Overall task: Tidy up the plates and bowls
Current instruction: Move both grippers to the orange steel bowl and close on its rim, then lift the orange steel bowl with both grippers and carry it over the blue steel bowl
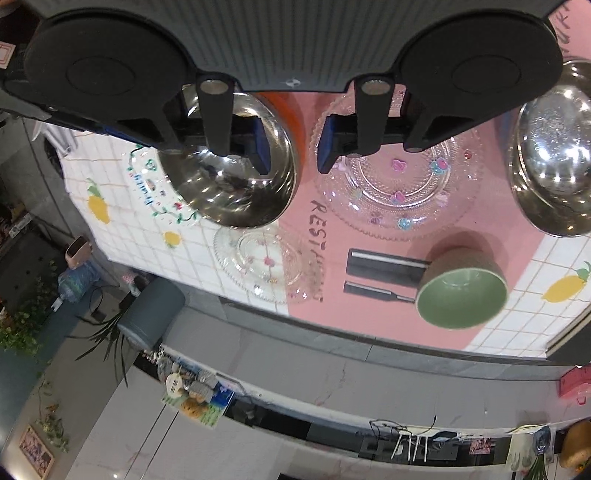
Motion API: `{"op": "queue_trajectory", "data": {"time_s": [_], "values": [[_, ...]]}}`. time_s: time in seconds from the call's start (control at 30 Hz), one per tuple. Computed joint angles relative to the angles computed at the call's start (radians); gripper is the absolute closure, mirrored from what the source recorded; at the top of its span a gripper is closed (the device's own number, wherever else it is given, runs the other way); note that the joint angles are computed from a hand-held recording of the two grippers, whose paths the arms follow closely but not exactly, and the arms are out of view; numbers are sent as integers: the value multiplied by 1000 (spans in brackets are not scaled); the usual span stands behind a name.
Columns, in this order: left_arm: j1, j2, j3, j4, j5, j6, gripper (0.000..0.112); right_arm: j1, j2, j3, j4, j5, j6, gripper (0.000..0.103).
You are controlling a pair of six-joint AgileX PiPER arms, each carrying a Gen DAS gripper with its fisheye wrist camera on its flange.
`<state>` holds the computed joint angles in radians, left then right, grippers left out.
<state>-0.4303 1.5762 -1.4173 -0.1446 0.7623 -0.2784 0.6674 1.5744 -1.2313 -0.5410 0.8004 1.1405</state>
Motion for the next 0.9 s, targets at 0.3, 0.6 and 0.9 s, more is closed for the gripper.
{"op": "queue_trajectory", "data": {"time_s": [0.3, 0.6, 0.9], "values": [[-10, 58, -22, 10, 6, 3, 87, -29, 25, 22, -6, -32, 18, 86], [-32, 72, -53, 47, 32, -6, 100, -38, 24, 37, -2, -48, 25, 92], [-49, -42, 14, 94, 55, -52, 101, 20, -33, 44, -23, 2, 63, 94]]}}
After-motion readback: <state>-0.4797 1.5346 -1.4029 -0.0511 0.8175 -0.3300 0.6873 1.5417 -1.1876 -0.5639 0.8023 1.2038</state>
